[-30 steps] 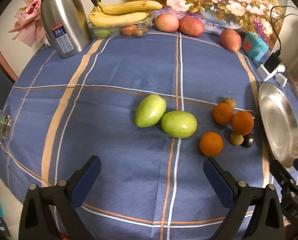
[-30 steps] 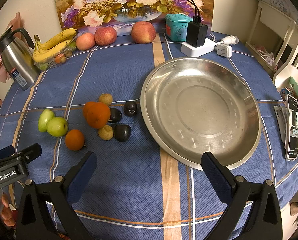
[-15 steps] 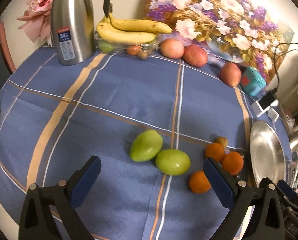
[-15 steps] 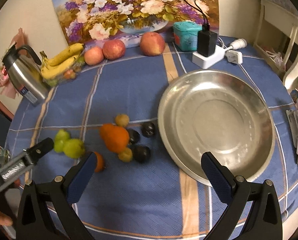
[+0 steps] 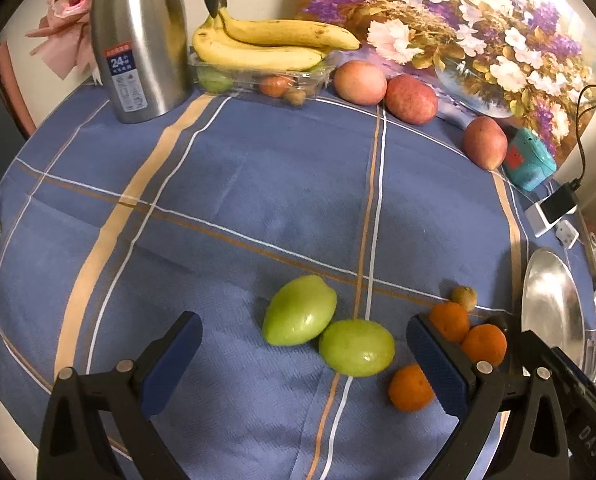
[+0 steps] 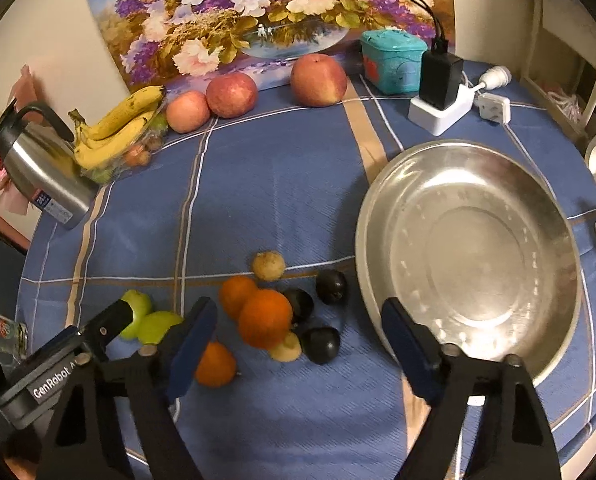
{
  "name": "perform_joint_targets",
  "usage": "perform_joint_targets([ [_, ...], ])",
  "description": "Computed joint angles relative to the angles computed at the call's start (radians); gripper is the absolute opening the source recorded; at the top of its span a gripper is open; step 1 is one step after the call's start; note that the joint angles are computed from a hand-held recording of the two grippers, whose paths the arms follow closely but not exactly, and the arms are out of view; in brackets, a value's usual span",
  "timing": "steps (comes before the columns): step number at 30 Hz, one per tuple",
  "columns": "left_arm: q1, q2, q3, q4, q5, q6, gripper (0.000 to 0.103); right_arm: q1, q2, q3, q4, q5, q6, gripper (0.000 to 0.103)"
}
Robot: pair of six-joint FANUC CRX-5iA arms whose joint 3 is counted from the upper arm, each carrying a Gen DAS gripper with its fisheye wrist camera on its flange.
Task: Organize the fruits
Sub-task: 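Move the left tool toward a light-green apple while the right tool approaches a large orange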
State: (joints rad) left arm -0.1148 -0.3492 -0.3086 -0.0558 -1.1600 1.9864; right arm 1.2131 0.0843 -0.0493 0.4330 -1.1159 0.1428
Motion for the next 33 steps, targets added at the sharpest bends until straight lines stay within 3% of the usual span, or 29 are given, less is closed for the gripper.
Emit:
perform_joint_targets([
  [5, -0.01, 0.036, 0.028, -0.012, -0.015, 0.003, 0.102, -0.015, 0.021, 0.024, -0.009, 0.011, 0.021, 0.074],
  [7, 0.001, 0.045, 0.032, -0.001, -0.016, -0.001, 0.102, -0.02, 0.029, 0.035, -0.018, 0.016, 0.035, 0.065],
  [15, 0.019, 0.07, 0.038, 0.044, -0.033, -0.044, 0.089, -0.024, 0.051, 0.063, -0.047, 0.019, 0.08, 0.056],
  [23, 0.004, 0.089, 0.026, 0.083, -0.043, -0.085, 0.08, -0.034, 0.053, 0.069, -0.101, 0.016, 0.098, 0.052],
  [33, -0.027, 0.105, 0.044, 0.052, -0.07, -0.07, 0.079, -0.036, 0.074, 0.096, -0.143, -0.004, 0.132, 0.049],
])
